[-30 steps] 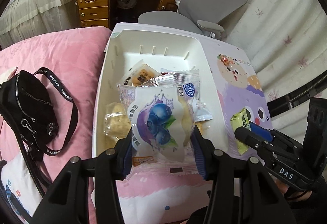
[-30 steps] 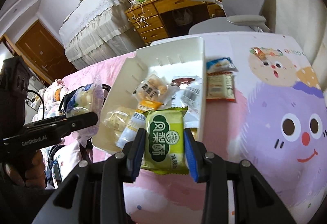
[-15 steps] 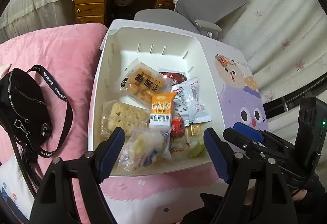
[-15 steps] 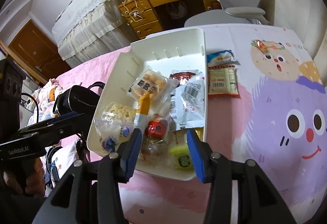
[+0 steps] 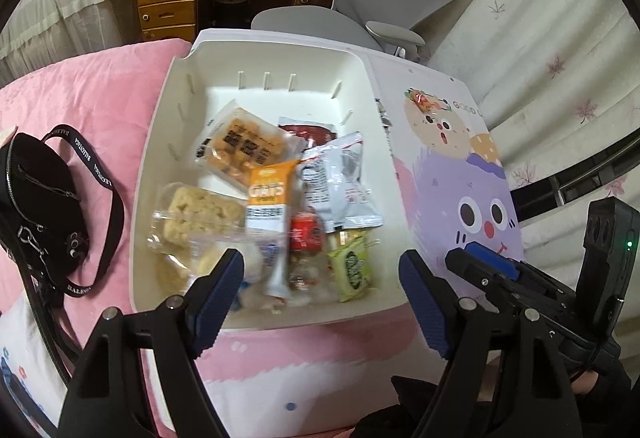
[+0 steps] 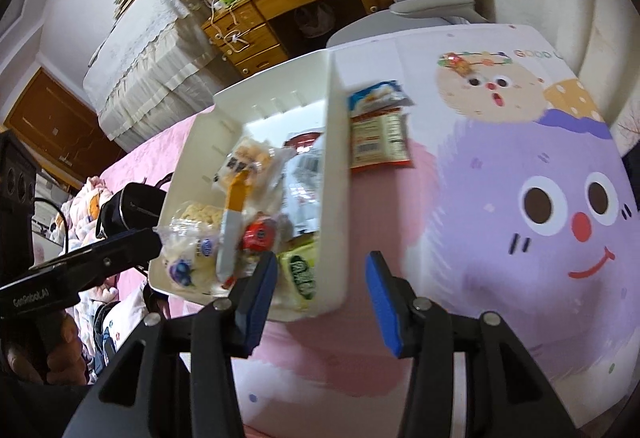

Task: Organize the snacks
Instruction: 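Move both open grippers back toward the remaining snacks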

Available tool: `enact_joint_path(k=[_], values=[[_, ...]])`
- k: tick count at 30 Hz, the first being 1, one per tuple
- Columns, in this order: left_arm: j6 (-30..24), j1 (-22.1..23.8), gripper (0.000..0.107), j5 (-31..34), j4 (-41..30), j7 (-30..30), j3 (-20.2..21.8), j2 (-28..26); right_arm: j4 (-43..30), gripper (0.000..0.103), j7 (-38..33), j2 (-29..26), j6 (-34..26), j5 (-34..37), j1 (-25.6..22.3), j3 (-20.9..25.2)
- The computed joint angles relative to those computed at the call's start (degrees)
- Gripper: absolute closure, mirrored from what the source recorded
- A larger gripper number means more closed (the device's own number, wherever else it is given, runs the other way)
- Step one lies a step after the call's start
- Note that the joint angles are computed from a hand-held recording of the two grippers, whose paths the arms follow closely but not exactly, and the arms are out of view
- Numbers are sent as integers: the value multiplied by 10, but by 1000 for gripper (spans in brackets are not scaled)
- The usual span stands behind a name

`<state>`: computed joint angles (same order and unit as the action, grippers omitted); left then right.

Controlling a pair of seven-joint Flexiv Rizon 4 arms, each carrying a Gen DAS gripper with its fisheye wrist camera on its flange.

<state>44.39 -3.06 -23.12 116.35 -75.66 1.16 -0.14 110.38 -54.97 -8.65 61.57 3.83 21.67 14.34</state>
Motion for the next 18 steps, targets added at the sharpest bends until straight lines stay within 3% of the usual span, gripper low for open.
enact_joint_path(k=[10, 18], values=[[40, -65, 25, 46, -1, -175, -43, -1, 13, 56, -186, 53, -71, 128, -67, -19], [74, -115, 25, 118, -18, -389, -65, -26, 15, 56, -314, 76, -138, 162, -112, -61]])
